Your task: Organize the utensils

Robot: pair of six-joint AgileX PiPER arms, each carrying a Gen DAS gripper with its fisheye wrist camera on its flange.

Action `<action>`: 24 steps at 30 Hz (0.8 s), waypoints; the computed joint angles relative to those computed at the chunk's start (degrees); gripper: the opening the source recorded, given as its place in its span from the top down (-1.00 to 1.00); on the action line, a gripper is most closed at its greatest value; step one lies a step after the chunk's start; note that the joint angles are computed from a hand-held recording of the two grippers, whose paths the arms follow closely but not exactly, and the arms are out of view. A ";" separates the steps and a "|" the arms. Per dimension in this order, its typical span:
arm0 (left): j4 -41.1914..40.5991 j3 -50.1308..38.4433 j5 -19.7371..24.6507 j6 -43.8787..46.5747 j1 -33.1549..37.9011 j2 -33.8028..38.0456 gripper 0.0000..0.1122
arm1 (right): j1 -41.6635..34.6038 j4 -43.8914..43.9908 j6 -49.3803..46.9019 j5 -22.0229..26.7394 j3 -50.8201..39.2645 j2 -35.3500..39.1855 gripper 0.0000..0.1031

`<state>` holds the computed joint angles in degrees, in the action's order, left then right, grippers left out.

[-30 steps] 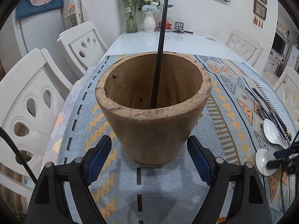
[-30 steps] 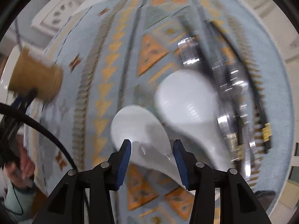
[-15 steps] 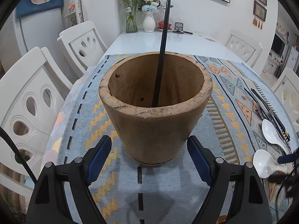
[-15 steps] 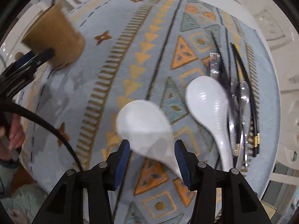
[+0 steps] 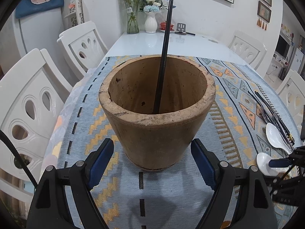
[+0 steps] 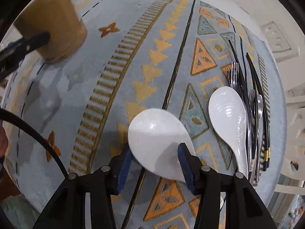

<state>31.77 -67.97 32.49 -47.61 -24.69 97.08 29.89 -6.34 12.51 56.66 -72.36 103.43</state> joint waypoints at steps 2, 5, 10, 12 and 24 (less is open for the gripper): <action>-0.31 0.23 -0.36 0.27 0.16 -0.13 -0.46 | -1.07 -0.78 -0.65 1.59 -3.01 1.66 0.44; -1.44 0.03 -0.47 1.56 0.53 -0.04 -0.46 | -1.39 -2.00 0.64 3.45 -6.02 2.22 0.68; -1.01 -0.60 0.15 2.27 0.24 0.26 -0.46 | -5.99 0.28 -0.81 5.59 -9.73 2.60 0.80; -1.27 -0.68 0.18 2.59 0.30 0.30 -0.46 | -8.63 1.48 -1.64 6.86 -11.62 3.95 0.80; -2.04 -1.04 0.14 3.48 0.57 0.55 -0.46 | -16.67 11.00 -6.49 7.63 -15.61 6.80 0.80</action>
<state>29.73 -69.00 32.63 -44.13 -24.11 97.64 13.22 4.66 6.01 64.28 -87.97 110.23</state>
